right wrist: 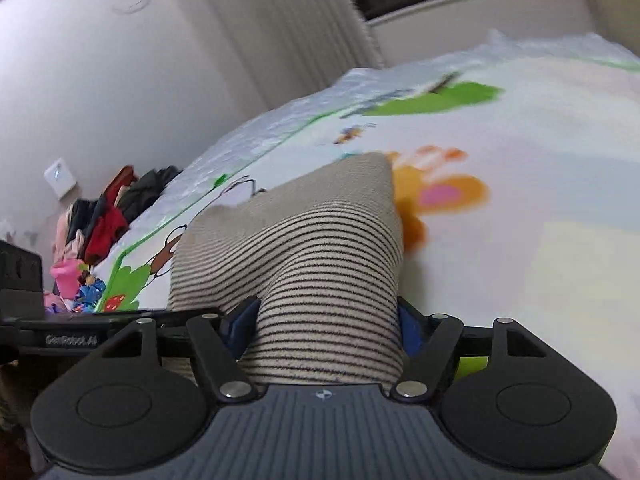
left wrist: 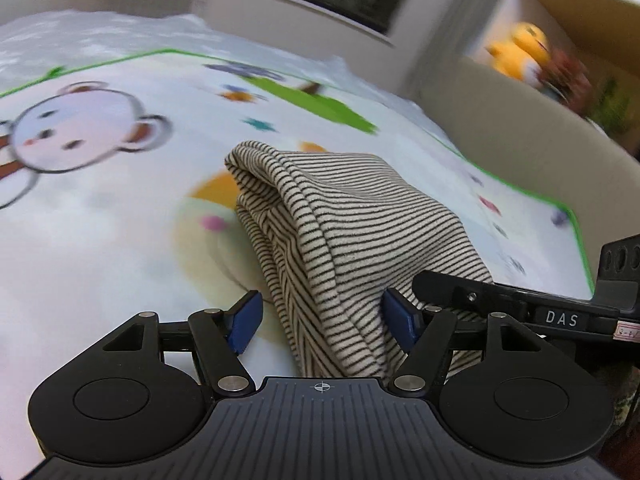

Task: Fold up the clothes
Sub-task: 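Lower the folded shirt onto the mat and open both grippers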

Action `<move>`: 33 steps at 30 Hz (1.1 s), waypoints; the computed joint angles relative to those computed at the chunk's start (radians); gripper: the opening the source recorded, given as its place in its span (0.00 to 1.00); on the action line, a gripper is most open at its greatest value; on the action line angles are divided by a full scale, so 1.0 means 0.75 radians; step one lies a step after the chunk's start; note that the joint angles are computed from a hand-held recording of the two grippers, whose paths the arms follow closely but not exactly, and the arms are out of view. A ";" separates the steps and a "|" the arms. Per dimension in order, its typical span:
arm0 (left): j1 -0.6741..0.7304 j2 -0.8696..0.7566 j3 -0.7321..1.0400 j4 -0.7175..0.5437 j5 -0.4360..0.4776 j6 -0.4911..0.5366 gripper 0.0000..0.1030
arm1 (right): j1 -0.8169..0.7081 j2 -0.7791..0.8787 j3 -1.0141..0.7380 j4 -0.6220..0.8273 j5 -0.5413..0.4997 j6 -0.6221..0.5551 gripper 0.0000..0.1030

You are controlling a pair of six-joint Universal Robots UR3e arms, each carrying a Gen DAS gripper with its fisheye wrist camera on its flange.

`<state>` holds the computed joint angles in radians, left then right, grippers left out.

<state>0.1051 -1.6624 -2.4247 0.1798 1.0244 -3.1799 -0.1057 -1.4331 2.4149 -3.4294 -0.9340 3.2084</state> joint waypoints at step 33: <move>-0.229 -0.439 0.586 0.060 0.336 -0.142 0.36 | 0.646 0.137 -0.091 -0.258 -0.784 -0.325 0.56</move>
<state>-0.0670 -1.9918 -1.9850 0.2249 1.2765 -3.2861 0.3791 -1.3303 2.3466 -3.6229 -1.5219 2.9644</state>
